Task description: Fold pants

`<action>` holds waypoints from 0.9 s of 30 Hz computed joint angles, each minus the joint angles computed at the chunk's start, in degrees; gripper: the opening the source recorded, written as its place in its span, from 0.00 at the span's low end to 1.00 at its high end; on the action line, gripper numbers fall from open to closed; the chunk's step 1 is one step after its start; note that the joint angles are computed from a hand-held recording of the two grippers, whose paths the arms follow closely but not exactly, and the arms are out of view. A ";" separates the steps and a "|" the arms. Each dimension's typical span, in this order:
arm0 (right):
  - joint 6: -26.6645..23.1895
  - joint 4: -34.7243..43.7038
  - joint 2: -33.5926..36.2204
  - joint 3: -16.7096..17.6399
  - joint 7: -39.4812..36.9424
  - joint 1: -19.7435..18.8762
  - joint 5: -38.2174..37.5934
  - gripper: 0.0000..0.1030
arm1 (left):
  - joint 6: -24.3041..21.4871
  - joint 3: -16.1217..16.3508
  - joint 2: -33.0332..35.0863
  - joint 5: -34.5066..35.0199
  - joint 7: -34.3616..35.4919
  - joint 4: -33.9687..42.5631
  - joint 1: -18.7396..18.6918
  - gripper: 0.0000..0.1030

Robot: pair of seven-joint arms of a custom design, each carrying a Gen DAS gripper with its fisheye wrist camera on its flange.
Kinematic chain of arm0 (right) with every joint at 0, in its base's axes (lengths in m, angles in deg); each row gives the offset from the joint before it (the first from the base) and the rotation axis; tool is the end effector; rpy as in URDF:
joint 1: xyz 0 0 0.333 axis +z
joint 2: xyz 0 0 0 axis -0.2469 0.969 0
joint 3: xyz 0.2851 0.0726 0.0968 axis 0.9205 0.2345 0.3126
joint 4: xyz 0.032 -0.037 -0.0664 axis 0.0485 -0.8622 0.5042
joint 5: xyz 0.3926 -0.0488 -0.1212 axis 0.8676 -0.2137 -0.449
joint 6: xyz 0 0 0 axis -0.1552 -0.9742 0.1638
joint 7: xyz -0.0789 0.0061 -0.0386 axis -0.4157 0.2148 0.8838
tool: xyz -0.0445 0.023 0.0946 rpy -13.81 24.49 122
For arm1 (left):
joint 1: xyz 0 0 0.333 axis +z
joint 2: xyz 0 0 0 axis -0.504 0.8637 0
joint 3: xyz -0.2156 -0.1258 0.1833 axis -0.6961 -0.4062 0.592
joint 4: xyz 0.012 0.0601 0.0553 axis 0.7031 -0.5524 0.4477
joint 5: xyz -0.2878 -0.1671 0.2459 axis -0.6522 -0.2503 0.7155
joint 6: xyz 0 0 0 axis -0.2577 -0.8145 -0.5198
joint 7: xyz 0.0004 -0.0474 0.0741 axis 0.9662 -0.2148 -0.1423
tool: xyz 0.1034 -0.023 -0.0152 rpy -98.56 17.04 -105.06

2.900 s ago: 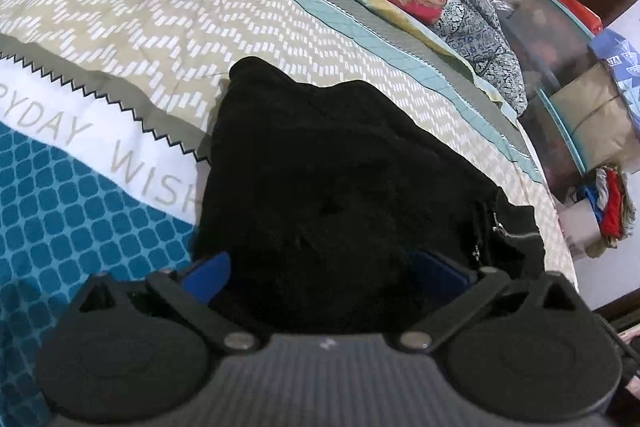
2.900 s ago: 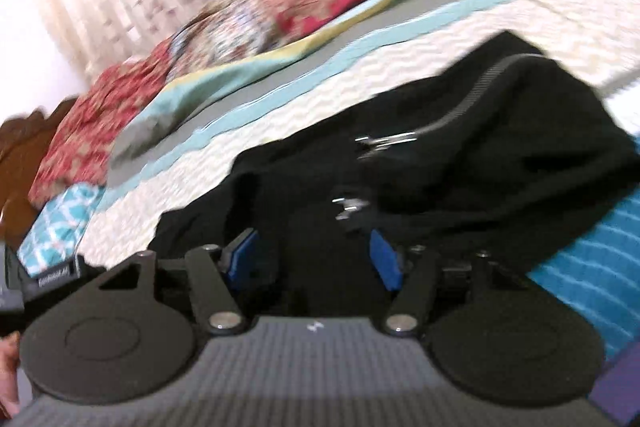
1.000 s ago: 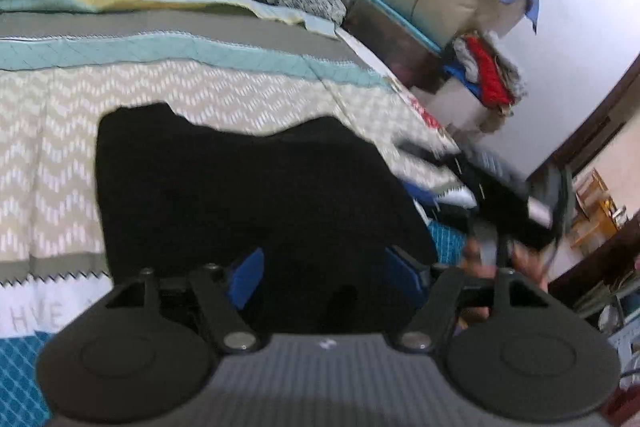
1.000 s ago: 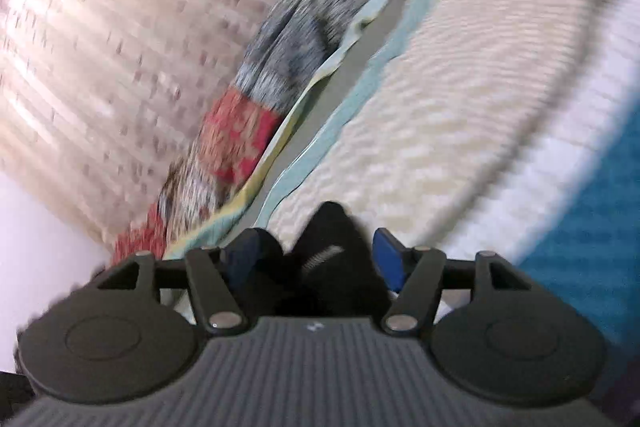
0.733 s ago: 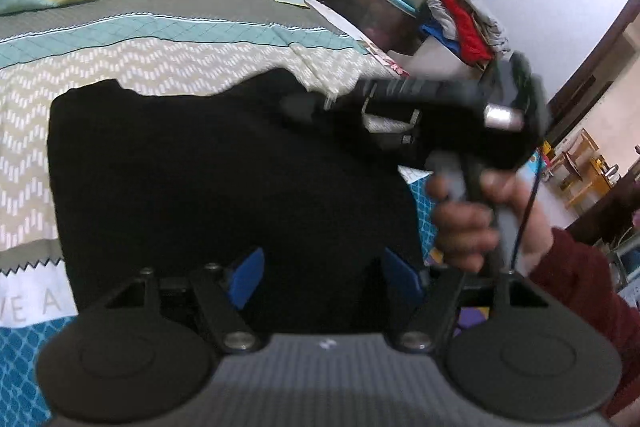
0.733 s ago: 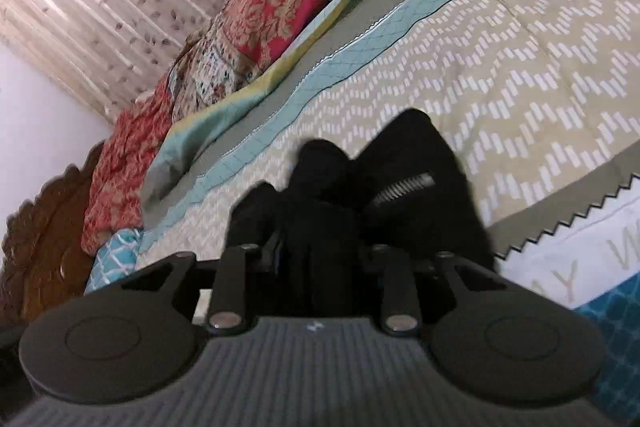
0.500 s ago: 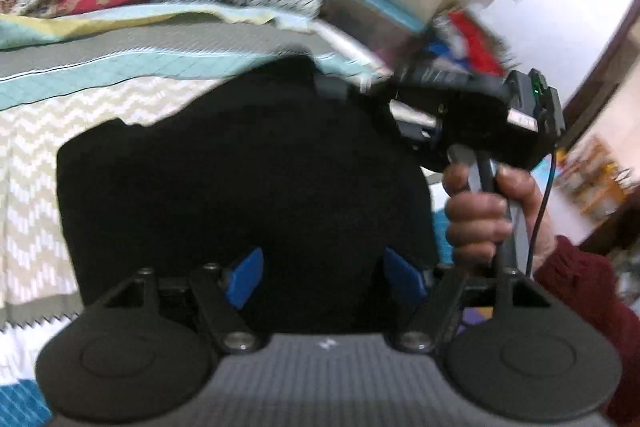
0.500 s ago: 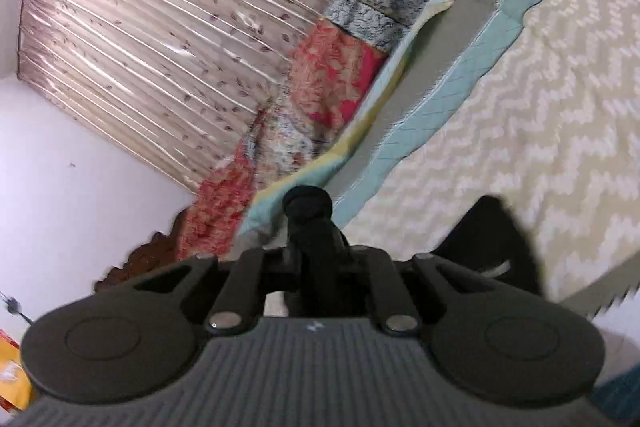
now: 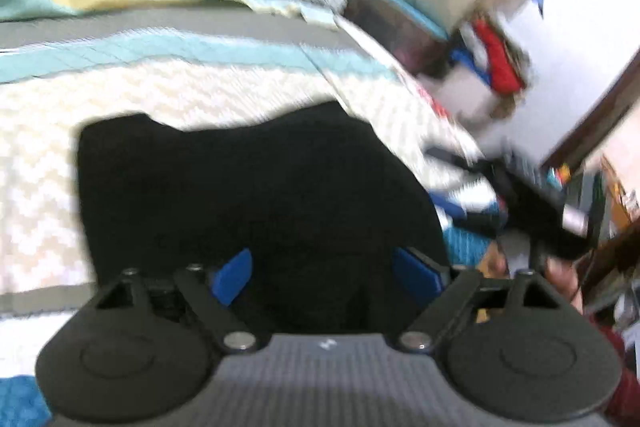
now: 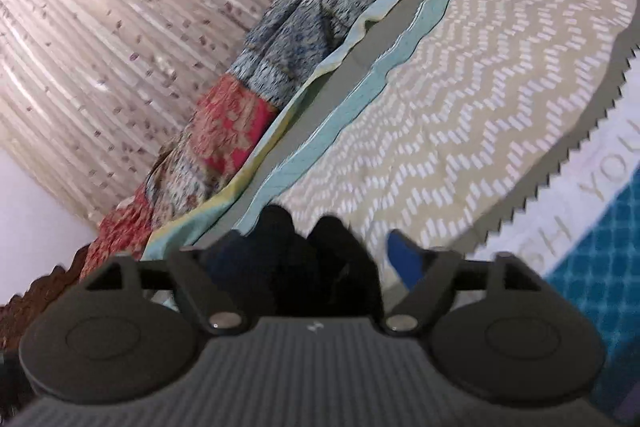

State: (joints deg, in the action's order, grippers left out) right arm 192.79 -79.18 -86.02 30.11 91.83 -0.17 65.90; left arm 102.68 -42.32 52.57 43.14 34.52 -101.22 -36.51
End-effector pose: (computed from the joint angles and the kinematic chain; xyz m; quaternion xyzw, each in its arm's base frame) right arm 0.5164 0.0724 0.4777 -0.5022 0.6771 0.0215 0.5375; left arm 0.5999 -0.1428 0.5345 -0.6252 0.6598 -0.4159 0.0304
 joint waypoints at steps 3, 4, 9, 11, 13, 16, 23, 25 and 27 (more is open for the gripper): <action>-1.18 -0.76 -0.08 0.45 3.01 -0.17 -7.06 0.86 | 3.12 1.14 -3.81 2.26 -3.84 -4.70 0.99 0.91; -1.72 -1.39 -0.51 0.27 3.16 0.00 -8.39 0.86 | 3.14 1.76 -4.68 3.14 -5.41 -5.93 1.41 0.92; -2.01 -0.80 1.05 -0.23 3.48 1.00 -8.47 0.92 | -1.84 4.97 -4.25 -0.87 -10.85 -7.50 3.06 1.00; -3.51 0.07 2.18 -0.42 4.48 0.92 -9.25 0.92 | -3.24 4.90 -2.50 -2.67 -12.63 -6.98 3.68 1.00; -8.04 0.64 2.83 -1.32 4.86 0.37 -9.51 0.92 | -5.89 4.90 -0.87 -8.61 -10.31 -6.35 4.24 1.00; -11.22 1.17 3.24 -0.77 8.04 -0.24 -10.93 0.86 | -7.49 3.50 2.20 -13.68 -6.57 -4.61 4.89 0.99; -12.22 0.29 -1.01 -0.35 14.61 1.07 -10.56 0.44 | -5.56 2.34 -0.08 -12.40 -1.75 -4.86 6.02 0.22; -13.86 0.88 -1.86 -0.86 11.11 2.32 -5.90 0.42 | -3.28 3.31 -3.46 -17.74 5.09 -6.43 5.98 0.12; -15.42 2.36 -2.06 -0.39 6.94 3.61 -2.12 0.42 | -3.31 5.29 -6.82 -24.01 10.79 -7.44 5.96 0.12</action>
